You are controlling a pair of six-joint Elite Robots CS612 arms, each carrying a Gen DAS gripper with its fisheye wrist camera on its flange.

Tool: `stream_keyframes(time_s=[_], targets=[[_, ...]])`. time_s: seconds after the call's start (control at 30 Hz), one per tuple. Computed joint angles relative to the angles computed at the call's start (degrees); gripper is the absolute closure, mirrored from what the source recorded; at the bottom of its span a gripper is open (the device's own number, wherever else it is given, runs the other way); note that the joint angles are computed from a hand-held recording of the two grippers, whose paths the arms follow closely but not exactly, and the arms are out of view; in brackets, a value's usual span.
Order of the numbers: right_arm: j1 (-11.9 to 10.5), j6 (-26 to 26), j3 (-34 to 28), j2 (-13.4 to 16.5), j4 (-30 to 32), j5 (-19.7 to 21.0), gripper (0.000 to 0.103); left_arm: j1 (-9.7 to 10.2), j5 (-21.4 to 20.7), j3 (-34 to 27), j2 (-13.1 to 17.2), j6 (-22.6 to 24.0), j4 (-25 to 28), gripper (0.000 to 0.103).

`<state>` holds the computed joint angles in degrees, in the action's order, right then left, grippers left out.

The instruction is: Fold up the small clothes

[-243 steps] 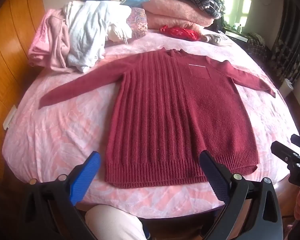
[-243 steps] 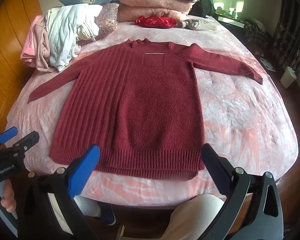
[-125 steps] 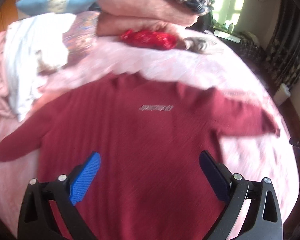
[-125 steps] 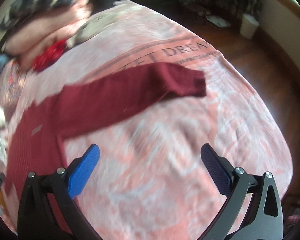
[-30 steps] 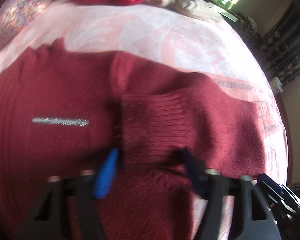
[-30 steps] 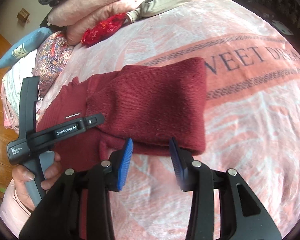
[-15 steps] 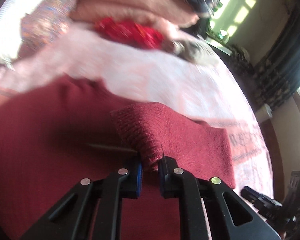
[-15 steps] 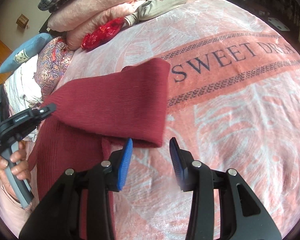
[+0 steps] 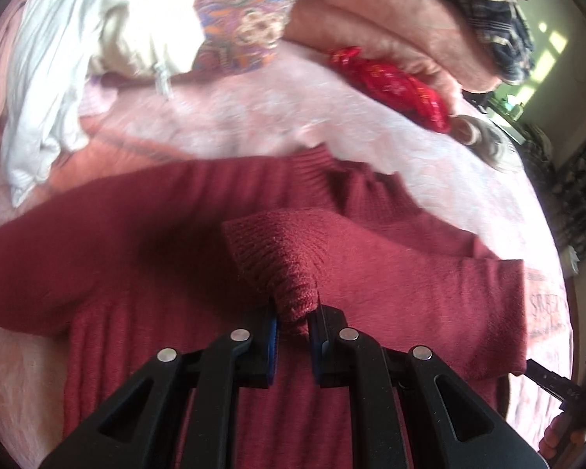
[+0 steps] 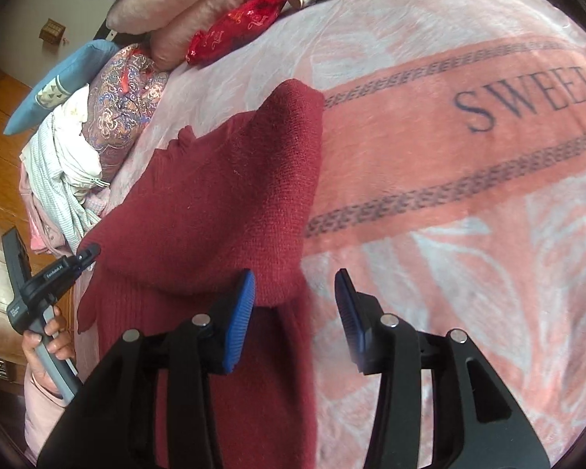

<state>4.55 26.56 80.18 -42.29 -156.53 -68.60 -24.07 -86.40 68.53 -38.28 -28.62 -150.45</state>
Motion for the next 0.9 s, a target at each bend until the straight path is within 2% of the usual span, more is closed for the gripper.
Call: stream_keyframes(time_s=[0.07,0.2,0.23,0.27,0.37,0.43,0.53,0.6,0.63,0.73,0.8,0.9], targets=[[0.2,0.6,-0.8,0.6,0.3,0.3,0.055,0.59,0.5,-0.4,0.4,-1.1,0.3,0.09],[0.7,-0.7,-2.4,1.4,2.6,-0.4,0.056,1.15,2.5,-0.2,0.5,-0.2,1.0,0.09],[0.9,-0.7,-3.0,1.7,4.1,-1.4,0.059,1.28,2.3,-0.4,0.7,0.0,1.7,0.089],[1.1,-0.6,-3.3,2.0,5.0,-2.0,0.068,1.3,2.3,-0.5,0.9,0.1,2.4,0.088],[1.3,-1.5,-3.4,2.1,5.5,-3.3,0.073,1.68,1.3,-1.5,1.9,-1.2,6.2,0.086],[1.5,-2.2,-3.4,2.0,6.3,-4.2,0.074,2.04,0.4,-1.1,2.1,-2.2,5.8,0.082],[1.8,-3.4,-4.1,1.9,8.5,-6.0,0.074,2.27,0.2,-0.2,1.5,-1.3,5.0,0.074],[2.2,-4.0,-4.5,1.6,9.9,-6.9,0.072,2.74,-0.8,0.4,0.6,-2.5,5.3,0.068],[2.5,-4.5,-4.5,1.1,10.1,-7.9,0.066,2.94,-1.2,0.9,0.2,-3.3,4.6,0.067],[3.4,-6.8,-3.9,-0.1,7.1,-11.5,0.065,2.83,0.9,2.5,-1.4,-3.8,1.2,0.069],[3.6,-6.9,-4.7,0.1,6.3,-10.4,0.065,2.47,1.2,2.3,-1.6,-2.3,0.2,0.069],[3.9,-7.2,-7.1,1.4,7.3,-8.8,0.065,2.15,-0.6,1.4,-1.2,-1.3,-0.3,0.069]])
